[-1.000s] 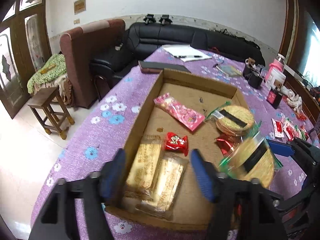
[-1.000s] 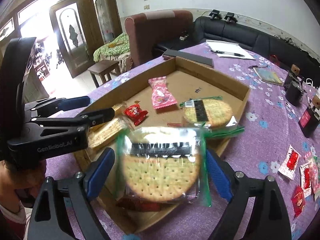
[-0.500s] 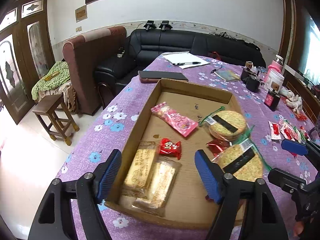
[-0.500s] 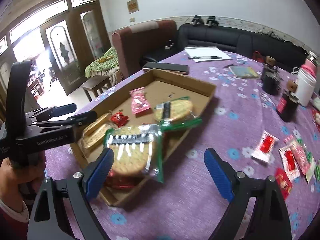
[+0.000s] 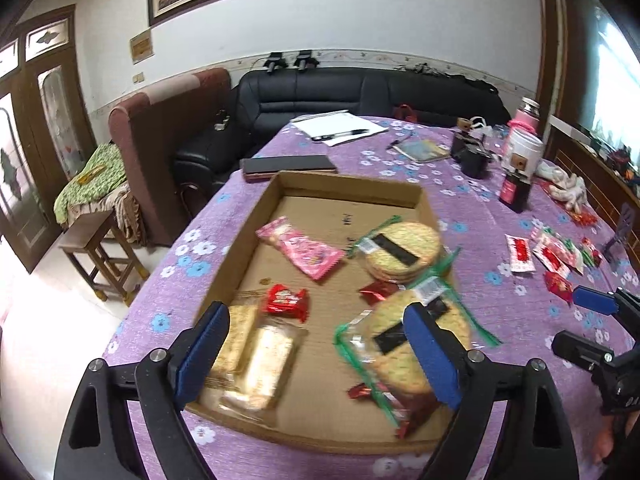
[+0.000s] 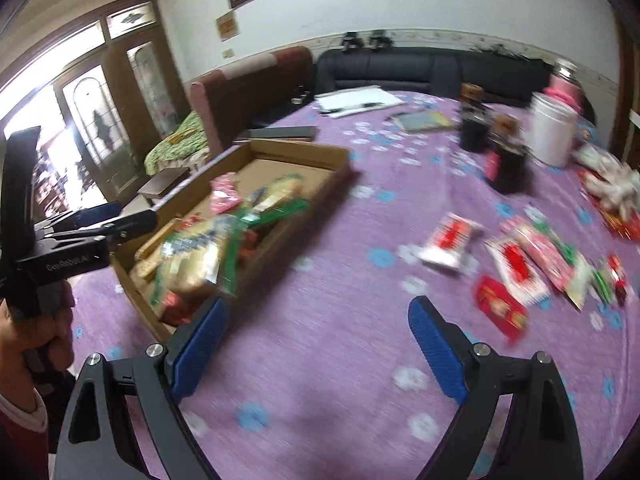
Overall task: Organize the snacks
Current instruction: 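Grasp white red-print packet with left tool while right tool grasps red chocolate bar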
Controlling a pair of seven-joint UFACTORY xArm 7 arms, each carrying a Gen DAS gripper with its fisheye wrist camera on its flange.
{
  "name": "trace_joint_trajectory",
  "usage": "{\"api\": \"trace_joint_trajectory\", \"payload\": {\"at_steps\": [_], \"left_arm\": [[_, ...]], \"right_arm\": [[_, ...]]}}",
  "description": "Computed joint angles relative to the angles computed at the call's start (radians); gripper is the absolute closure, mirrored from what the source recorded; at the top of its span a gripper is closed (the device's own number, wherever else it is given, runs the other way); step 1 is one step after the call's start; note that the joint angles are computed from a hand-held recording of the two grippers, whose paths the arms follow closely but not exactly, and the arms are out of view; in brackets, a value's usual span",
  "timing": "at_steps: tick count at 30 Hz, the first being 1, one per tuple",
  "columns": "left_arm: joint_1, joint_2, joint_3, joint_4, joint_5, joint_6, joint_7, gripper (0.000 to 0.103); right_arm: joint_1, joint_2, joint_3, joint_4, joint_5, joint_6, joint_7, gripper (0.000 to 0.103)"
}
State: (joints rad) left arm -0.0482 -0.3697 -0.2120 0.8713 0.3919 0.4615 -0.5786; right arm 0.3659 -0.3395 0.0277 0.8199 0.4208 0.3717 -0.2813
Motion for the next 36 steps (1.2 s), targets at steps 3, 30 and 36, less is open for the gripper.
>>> {"api": "trace_joint_trajectory", "payload": {"at_steps": [3, 30, 36], "left_arm": [[-0.031, 0.022, -0.011, 0.017, -0.015, -0.003, 0.017, 0.011], [-0.37, 0.662, 0.095, 0.674, -0.068, 0.184, 0.052, 0.011], [-0.415, 0.745, 0.116, 0.769, -0.063, 0.211, 0.08, 0.011]], "right_arm": [[-0.038, -0.06, -0.034, -0.064, -0.005, 0.003, 0.005, 0.012], [-0.187, 0.2, -0.051, 0.126, 0.044, 0.1, -0.214, 0.073], [-0.216, 0.12, -0.067, 0.064, 0.121, 0.136, -0.245, 0.083]]}}
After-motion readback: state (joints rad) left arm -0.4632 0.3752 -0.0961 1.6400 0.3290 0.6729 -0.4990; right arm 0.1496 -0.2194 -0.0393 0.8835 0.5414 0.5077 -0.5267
